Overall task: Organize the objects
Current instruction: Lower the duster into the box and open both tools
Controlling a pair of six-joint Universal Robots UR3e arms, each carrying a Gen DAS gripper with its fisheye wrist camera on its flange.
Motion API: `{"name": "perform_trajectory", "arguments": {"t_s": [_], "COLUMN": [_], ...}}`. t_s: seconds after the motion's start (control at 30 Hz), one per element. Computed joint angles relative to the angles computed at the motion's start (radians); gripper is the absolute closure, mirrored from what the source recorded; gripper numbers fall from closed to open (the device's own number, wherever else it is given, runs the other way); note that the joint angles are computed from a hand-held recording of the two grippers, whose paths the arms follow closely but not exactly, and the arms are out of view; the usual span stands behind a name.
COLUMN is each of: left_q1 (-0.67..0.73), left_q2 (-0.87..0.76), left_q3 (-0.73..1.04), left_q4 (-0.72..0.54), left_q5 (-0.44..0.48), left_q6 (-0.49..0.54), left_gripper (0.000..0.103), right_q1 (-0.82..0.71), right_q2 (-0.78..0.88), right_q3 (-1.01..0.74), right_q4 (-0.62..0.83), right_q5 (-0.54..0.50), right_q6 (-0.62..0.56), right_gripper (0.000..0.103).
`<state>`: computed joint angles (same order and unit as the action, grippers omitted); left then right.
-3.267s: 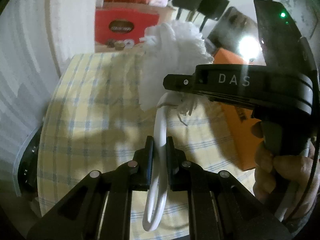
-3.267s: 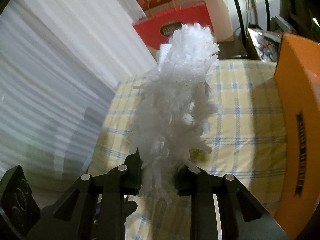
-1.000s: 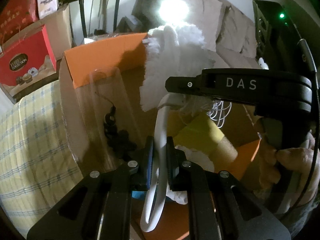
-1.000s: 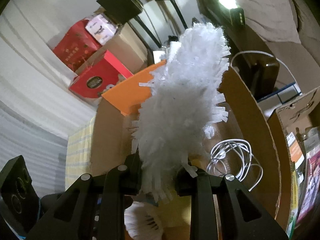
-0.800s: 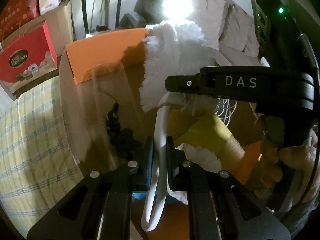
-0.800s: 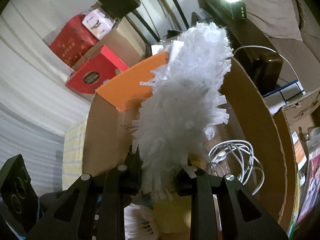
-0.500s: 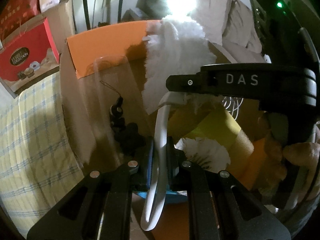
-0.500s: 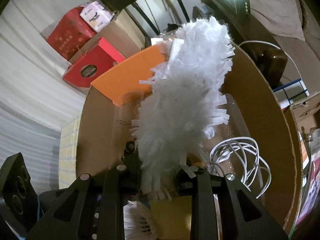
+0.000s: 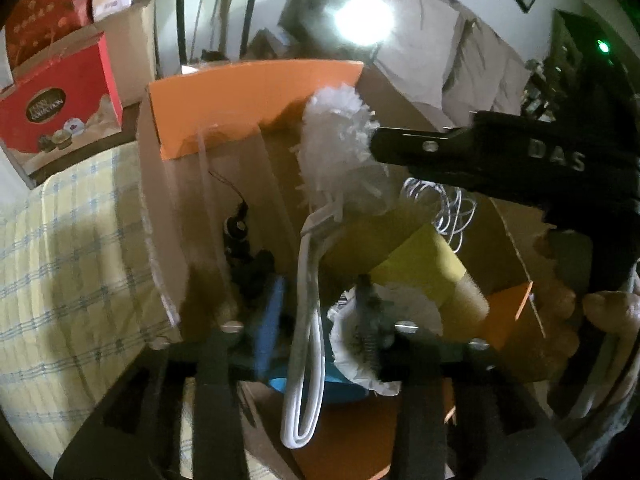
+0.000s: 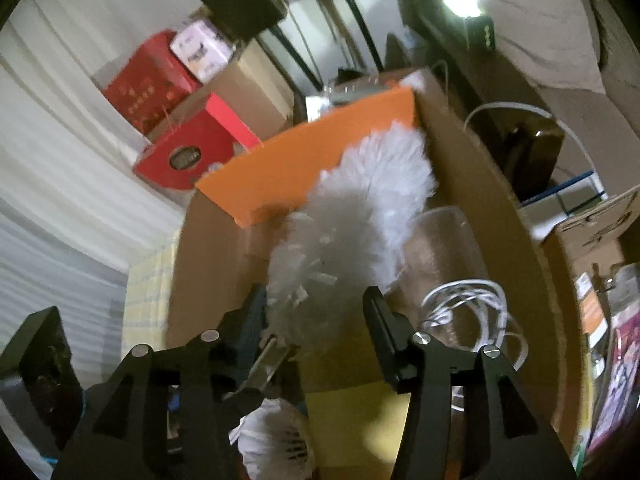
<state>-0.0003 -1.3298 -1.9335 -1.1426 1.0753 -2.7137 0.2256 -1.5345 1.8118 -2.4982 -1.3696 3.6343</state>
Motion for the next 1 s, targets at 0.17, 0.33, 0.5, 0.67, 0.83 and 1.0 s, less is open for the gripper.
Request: {"name": "perform_trajectory", "arguments": {"t_s": [0.17,0.33,0.5,0.67,0.83,1.0], "left_q1": [0.068,0.125,0.166,0.234,0.301,0.394], "left_q2": [0.039,0.130,0.210,0.298,0.361,0.442], "left_q3": [0.012,-0.017,-0.057,-0.105,-0.136,-0.148], "left_q4": [-0.068,-0.084,-0.073,-0.094,-0.136,-0.228], "left_q5": [-0.057,-0.060,-0.035,-0.044,-0.059,-0.095], "left_q6": [0.025,0.046,0.076,0.115,0.143,0.201], "left_gripper": [0.054,0.041,0.033,0.024,0.020,0.014], "right_q1": [0.005,0.030,0.106,0.203,0.275,0.324], "right_q2": [-0.060,-0.114,-0.140,-0.118,-0.103,-0.105], "right_q3": [-0.001,0.020,0.034,0.015,0.017,0.036], "right_q4": [0.024,0.025,0.027,0.025,0.011,-0.004], "right_q5": [-0.019,-0.047,-0.154,-0.296,-0.367,-0.393], "right_q6": [0.004,0.008,0.017,0.040,0.059,0.064], "right_gripper": [0.049,0.043,0.036,0.029,0.027,0.022]}}
